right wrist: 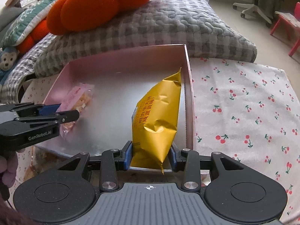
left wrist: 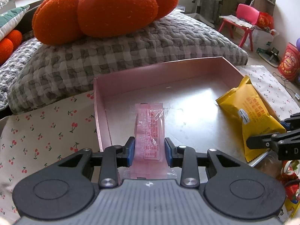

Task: Organize snacks
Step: 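Carry the pink pack into the box and release it while the right tool drops the yellow bag in, then withdraw both tools from the box back toward the snack pile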

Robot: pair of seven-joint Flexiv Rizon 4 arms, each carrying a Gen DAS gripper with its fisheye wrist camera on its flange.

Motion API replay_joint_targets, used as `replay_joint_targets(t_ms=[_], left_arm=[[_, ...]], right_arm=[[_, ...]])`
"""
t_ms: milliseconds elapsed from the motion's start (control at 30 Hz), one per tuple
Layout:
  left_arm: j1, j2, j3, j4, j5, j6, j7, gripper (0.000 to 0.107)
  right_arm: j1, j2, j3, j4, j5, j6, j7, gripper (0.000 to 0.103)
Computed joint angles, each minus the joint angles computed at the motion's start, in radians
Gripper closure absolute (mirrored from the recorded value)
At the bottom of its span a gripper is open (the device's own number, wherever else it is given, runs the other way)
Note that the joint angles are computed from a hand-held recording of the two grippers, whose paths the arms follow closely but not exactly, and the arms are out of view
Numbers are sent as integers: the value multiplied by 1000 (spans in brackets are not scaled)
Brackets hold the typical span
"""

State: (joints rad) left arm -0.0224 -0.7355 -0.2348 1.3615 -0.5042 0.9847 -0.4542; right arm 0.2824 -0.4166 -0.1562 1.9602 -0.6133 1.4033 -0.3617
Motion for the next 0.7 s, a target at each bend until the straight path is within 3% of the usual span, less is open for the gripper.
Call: replay_joint_targets(t_ms=[67,133,200,467,700], left_arm=[[3,3,1,-6,-1,-33,-8,68],[11,17,-6,4,-17,-59,-10,46],[17,33,-21,31,-39,-28,14,30],[36,95,-14,84,-96,-27,19,19],[51,175,-4,174,-170,-12,26,9]], right_arm=[[3,-2,-11,8,4,39,20,53],[13,3,-25,19,22,80,50,33],[33,13,-48,31,36,116,75,25],[163,106,-223,107,-96,152,222,19],[155,193,-228,164,-277,123,373,16]])
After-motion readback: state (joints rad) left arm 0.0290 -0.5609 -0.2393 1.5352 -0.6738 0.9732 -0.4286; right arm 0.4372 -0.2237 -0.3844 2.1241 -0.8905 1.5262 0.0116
